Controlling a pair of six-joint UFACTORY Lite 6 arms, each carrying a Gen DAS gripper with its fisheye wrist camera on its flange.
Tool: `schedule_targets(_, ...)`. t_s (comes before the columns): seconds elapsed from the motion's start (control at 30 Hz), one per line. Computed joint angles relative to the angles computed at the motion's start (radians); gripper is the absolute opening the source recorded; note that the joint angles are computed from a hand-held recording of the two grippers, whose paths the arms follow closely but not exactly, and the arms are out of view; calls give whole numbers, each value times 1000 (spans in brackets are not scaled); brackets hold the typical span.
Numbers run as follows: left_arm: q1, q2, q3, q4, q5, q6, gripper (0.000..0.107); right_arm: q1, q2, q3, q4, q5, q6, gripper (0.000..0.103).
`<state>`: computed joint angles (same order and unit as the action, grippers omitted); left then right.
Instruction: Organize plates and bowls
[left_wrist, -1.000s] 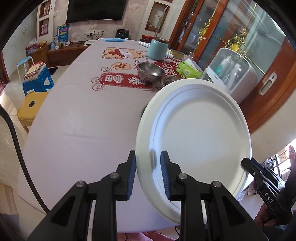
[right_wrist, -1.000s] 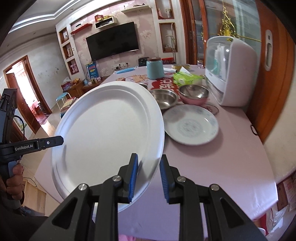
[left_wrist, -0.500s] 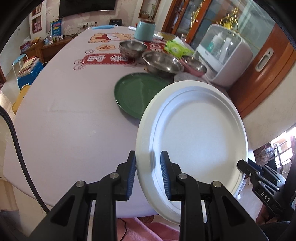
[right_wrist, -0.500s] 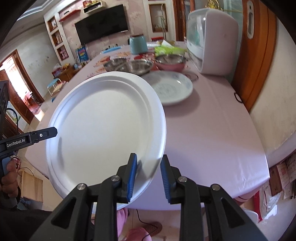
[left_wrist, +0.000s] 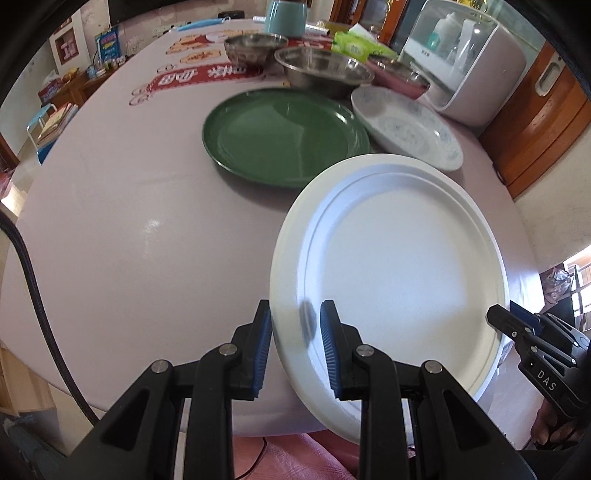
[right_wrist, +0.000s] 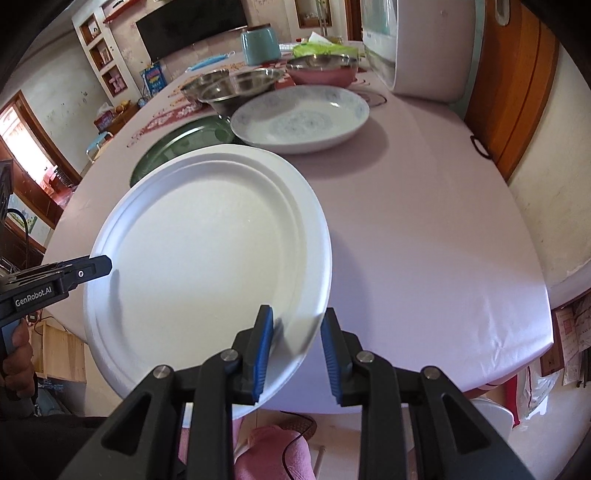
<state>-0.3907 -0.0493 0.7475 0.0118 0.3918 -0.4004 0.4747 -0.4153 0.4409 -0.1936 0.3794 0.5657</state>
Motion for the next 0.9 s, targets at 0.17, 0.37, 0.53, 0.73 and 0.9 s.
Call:
schedule_targets(0.17,-45,83,35,66,-14,-79,24,-58,66,-1,27,-41,-66,26)
schedule_targets(0.37,-67,141,69,118,-27,-143,24,-122,107,4,126,-82,-205,27)
schedule_targets(0.53,-79,206,116,193,-38,-222,24,-139,138,11,127,-133,-235,29)
schedule_targets(0.73,-93,234,140,261,-41,-288,27,-151,159,21,86,-165,-211,30)
schedule_targets(0.9,-94,239,149,263,-34,-293,30,-179,148,11,248,-178,-384,30)
